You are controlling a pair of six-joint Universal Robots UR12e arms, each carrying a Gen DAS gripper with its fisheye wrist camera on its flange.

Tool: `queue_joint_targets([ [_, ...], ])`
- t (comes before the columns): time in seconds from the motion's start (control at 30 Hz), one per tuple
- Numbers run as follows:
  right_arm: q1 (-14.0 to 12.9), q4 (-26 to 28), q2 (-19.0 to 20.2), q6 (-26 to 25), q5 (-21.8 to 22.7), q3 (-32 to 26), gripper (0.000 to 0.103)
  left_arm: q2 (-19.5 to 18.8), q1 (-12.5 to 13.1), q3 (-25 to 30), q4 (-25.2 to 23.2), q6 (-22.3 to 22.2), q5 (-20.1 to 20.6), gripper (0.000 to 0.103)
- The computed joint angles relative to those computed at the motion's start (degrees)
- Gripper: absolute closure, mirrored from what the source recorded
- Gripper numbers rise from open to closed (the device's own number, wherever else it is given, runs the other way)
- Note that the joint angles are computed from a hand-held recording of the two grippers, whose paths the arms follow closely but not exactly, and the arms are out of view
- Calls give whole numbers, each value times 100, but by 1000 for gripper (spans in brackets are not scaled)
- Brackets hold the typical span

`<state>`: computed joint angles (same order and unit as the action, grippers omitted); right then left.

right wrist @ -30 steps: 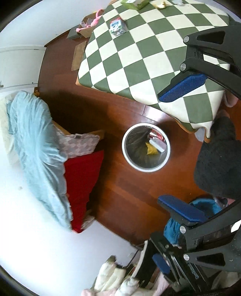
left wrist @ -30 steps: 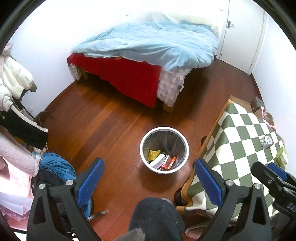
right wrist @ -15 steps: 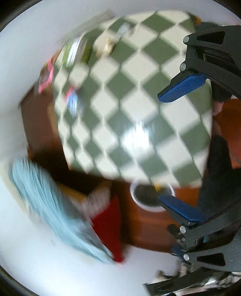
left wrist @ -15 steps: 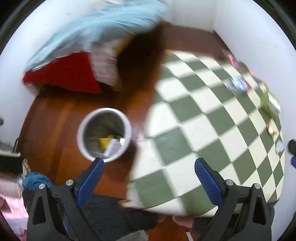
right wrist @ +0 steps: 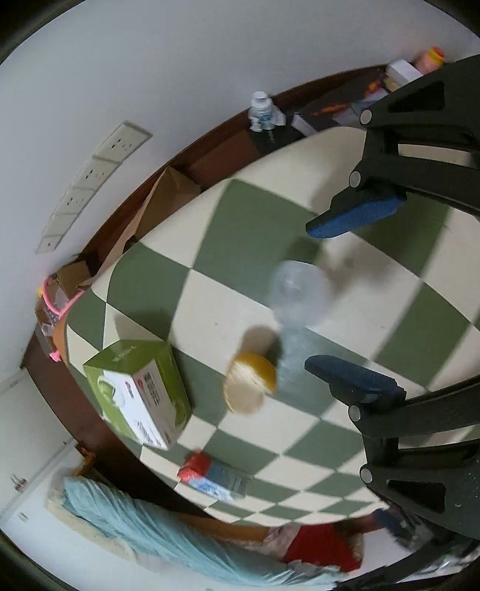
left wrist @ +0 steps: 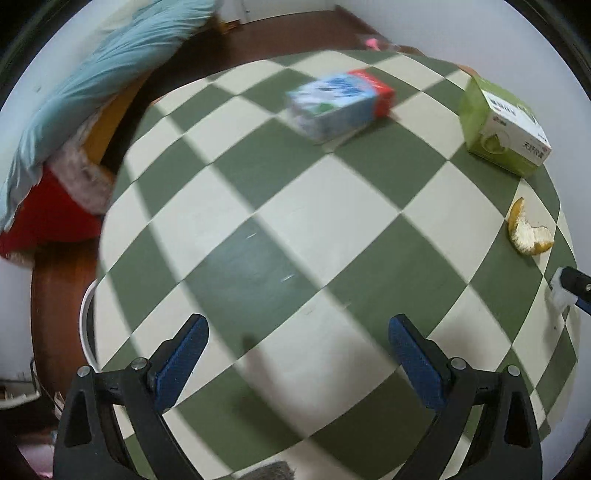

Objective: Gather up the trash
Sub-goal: 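Grasp the clear plastic cup with the right gripper while the left grasps the orange peel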

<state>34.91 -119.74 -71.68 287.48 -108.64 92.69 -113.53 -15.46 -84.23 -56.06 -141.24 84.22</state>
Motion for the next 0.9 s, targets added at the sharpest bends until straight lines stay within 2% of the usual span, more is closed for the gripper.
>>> queue_joint_targets([
  [0.07, -48, -119, 2, -173, 51, 83, 35, -15, -79, 20, -62, 35, -5, 3],
  [0.13, -104, -318, 15, -339, 144, 167, 48, -7, -132, 21, -124, 98, -68, 3],
  [0.2, -98, -242, 53, -464, 64, 113, 60, 40, -170, 4, -245, 235, -243, 3],
  [0.23, -98, -301, 55, -589, 58, 118, 60, 73, -197, -13, -304, 323, -368, 4],
  [0.33, -72, -247, 12, -531, 6, 151, 60, 126, -286, -30, -511, 558, -652, 4],
  [0.4, -38, -261, -89, -297, -66, 272, 60, 119, -375, 29, -839, 763, -832, 4],
  [0.5, 5, -142, -238, 43, -176, 418, 60, 118, -502, 37, -1029, 945, -981, 4],
  [0.67, 18, -72, -392, 334, -175, 603, 60, 159, -692, -76, -961, 1153, -1065, 4],
  [0.7, 19, -61, -408, 344, -172, 623, 60, 179, -705, -112, -901, 1155, -1120, 13],
  [0.73, 17, -67, -423, 350, -155, 650, 60, 204, -712, -153, -829, 1157, -1181, 32],
  [0.77, 13, -53, -429, 348, -145, 655, 60, 226, -729, -194, -725, 1161, -1212, 39],
  [0.83, 6, -45, -439, 327, -137, 673, 60, 225, -718, -213, -608, 1222, -1329, 62],
  [0.9, 3, -20, -433, 310, -140, 654, 60, 307, -709, -336, -380, 1294, -1435, 70],
])
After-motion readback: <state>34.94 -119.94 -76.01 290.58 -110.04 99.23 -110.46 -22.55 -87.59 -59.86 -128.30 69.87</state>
